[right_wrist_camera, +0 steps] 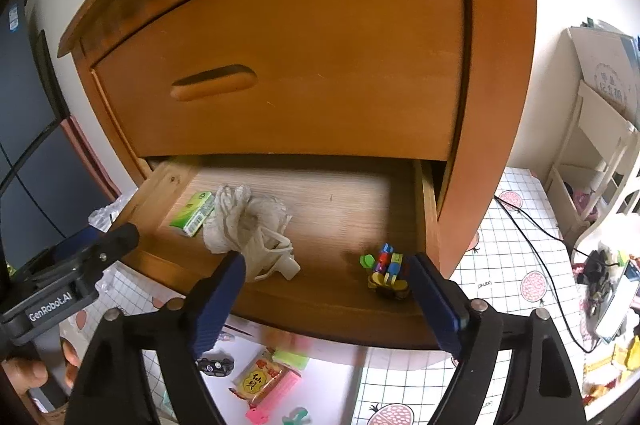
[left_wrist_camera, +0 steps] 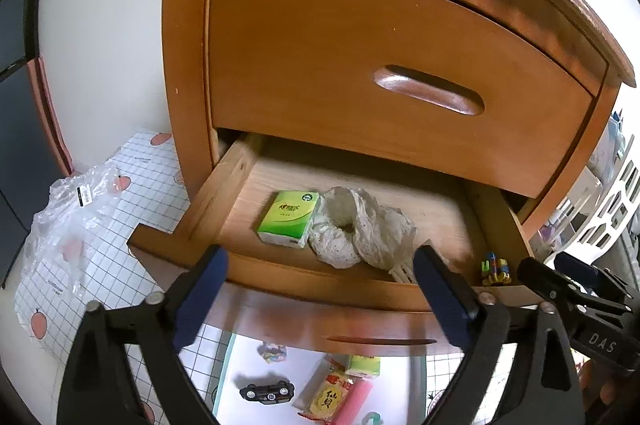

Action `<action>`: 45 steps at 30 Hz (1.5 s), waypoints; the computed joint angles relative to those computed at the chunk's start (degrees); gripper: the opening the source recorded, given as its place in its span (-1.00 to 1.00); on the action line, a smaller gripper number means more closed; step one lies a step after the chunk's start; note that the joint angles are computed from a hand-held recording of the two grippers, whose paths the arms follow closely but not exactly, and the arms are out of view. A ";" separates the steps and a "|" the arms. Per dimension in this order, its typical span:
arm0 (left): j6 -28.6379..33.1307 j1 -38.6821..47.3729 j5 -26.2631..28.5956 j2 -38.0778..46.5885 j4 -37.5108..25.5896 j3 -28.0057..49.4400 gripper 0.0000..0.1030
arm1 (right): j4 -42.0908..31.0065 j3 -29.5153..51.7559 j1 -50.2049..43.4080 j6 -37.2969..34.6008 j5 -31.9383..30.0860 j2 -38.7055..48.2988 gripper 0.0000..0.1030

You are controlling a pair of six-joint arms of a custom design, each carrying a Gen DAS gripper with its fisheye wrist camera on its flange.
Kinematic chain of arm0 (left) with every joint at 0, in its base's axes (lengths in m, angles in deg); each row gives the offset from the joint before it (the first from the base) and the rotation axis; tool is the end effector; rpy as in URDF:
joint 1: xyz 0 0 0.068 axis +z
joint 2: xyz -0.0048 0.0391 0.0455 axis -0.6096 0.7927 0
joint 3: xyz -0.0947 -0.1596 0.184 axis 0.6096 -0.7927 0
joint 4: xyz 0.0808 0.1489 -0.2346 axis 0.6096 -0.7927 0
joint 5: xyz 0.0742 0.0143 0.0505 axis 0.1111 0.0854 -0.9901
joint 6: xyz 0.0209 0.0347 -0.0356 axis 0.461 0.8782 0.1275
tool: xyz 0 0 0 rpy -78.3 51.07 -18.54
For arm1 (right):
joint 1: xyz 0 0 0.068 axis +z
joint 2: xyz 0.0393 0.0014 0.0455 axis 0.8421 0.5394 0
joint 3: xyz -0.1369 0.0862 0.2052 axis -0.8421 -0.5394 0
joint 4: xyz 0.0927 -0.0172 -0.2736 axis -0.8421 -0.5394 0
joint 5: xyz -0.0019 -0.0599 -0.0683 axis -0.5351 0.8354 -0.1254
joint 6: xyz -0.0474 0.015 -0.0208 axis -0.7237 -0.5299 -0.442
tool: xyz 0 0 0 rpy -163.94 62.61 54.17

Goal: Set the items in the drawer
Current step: 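Open both tools to release the tissue pack and block toy in the drawer, then move both tools back over the white tray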

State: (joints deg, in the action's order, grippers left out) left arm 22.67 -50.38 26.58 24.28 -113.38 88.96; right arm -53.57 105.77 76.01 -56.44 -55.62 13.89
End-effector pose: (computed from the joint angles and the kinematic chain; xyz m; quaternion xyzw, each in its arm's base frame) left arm 0.2922 -0.0678 0.3204 0.0115 0.9085 -0.1067 0.4039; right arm 0.2634 0.0837 0.3447 0.0164 0.9202 0.0587 0.3866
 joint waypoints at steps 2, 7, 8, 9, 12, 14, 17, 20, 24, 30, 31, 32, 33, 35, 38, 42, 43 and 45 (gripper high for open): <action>-0.33 -0.17 -0.58 -0.47 0.70 -0.59 0.98 | 0.27 -0.23 -0.02 -0.04 0.29 -0.17 0.93; -0.29 -0.84 -2.31 -1.16 1.07 -1.38 0.99 | 0.81 -1.21 0.04 -0.06 0.61 -0.91 1.00; -0.33 -0.87 -2.56 -1.36 1.21 -1.59 1.00 | 0.91 -1.37 0.18 -0.17 0.83 -1.03 1.00; -0.40 -0.88 -2.91 -1.80 1.52 -1.98 1.00 | 0.96 -1.44 0.42 -0.22 1.04 -1.09 1.00; -0.41 -0.93 -3.46 -3.63 3.20 -3.83 1.00 | 1.25 -1.87 0.94 -0.14 1.57 -1.41 1.00; -0.35 -1.09 -3.34 -4.90 4.19 -5.09 1.00 | 1.70 -2.54 1.48 0.35 2.17 -2.05 1.00; 0.16 -1.01 -0.91 -7.81 5.82 -7.69 1.00 | 3.03 -4.50 2.57 0.78 3.16 -4.43 1.00; 0.30 -0.98 1.05 -11.22 7.76 -10.74 1.00 | 4.74 -7.35 4.08 0.57 4.42 -7.92 1.00; 0.37 -1.69 2.18 -17.45 9.87 -15.61 1.00 | 6.65 -11.59 6.71 0.70 7.49 -13.33 1.00; 1.11 -3.45 1.06 -23.22 8.81 -20.38 1.00 | 7.49 -19.69 11.52 2.31 10.64 -20.19 1.00; 0.94 -3.64 1.14 -24.14 8.74 -21.57 1.00 | 7.29 -20.86 12.21 2.64 10.96 -20.72 1.00; 0.83 -3.75 1.13 -24.69 8.89 -22.57 1.00 | 7.23 -22.09 12.75 2.92 10.93 -20.99 1.00; 0.69 -4.08 0.97 -25.10 8.94 -23.76 1.00 | 7.16 -23.56 13.01 3.25 10.03 -21.17 1.00; 0.51 -4.52 0.51 -24.75 8.90 -25.14 1.00 | 7.50 -25.75 12.98 4.56 8.93 -20.65 1.00; -0.18 -4.45 1.30 -23.90 8.89 -27.80 1.00 | 7.94 -29.21 12.25 7.29 6.42 -19.67 1.00; -0.89 -3.77 2.37 -21.29 10.37 -30.38 1.00 | 8.13 -31.81 11.60 8.90 4.06 -17.06 1.00; -1.02 -3.48 2.77 -20.25 10.72 -30.89 1.00 | 8.35 -32.31 11.78 9.23 3.89 -16.65 1.00; -0.95 -2.64 3.68 -19.88 10.92 -31.95 1.00 | 9.17 -33.84 11.69 9.65 3.36 -15.78 1.00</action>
State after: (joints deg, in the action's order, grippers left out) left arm 21.71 -53.02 30.26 4.40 -102.46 57.00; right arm -44.40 71.93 87.70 -46.79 -52.26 -1.89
